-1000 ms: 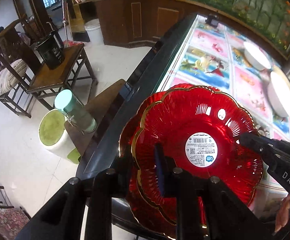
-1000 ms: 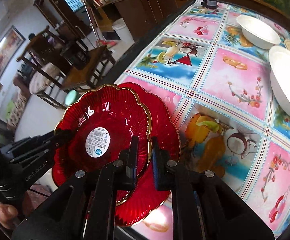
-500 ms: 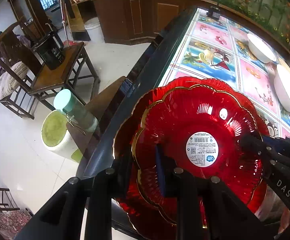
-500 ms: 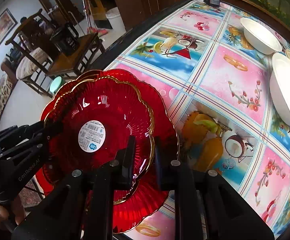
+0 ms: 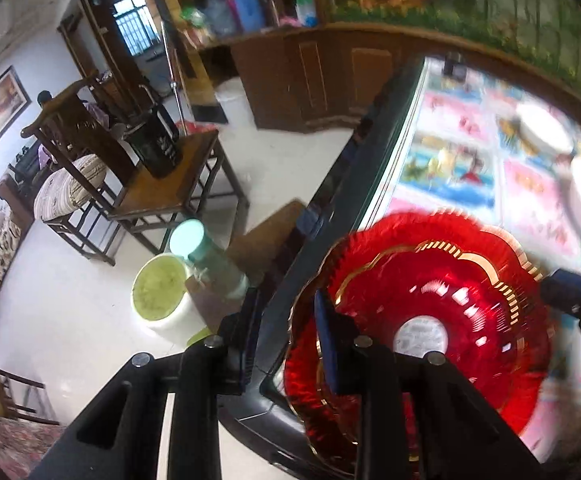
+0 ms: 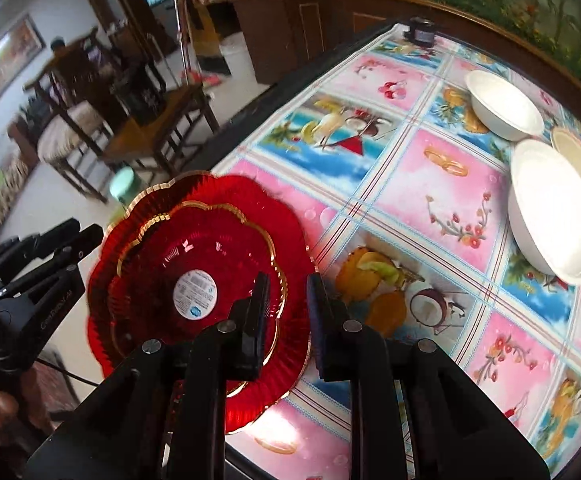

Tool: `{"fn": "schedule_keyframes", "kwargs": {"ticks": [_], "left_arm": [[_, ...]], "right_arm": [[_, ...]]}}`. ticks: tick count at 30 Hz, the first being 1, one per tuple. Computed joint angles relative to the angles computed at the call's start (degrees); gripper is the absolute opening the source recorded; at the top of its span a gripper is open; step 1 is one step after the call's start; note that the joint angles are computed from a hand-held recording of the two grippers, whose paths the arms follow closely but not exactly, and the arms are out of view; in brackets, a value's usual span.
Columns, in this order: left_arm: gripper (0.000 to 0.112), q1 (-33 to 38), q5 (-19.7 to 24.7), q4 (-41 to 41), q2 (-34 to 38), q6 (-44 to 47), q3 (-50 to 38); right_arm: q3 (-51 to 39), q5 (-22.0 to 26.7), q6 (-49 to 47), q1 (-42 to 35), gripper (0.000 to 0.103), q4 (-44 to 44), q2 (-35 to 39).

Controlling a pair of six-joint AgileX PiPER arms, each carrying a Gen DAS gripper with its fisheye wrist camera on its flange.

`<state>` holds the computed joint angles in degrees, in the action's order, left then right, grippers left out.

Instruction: Organize plates and bowls

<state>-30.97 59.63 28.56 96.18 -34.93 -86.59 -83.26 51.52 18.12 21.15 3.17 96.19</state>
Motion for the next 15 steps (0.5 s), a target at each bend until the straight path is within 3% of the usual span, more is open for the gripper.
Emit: {"fn": "schedule_keyframes", "kwargs": {"ticks": [2,6,8,11,15], "left_arm": [[0.028,-1.68,-1.17,0.87,-1.66,-1.6,0.63],[0.048,-5.25,-3.2,-0.55,-2.88,-1.48,-0.24],[0.051,-7.78,-3.58,-0.97,-2.34,-1.06,-1.96],[0.056,-11.32,-2.18,-3.14,0.67,1.1,-7.21],[0.057,-13.23,1.58,-11.96,7.74,6.86,-18.03]], "right_arm": [[2.79,-2.12,-1.15,-1.95,0.018,2.74,-2.08],[7.82,-4.73,-2.75,-5.65,0.018,5.28,-5.75],[10.59,-5.96,-4.52,-8.51,0.018,7.42,-7.9],[14.37,-6.71,-7.22,-13.36,0.018,9.95,-11.47],[18.54,-6.41,-13.75,-22.62,0.018,15.89,-16.04]]}}
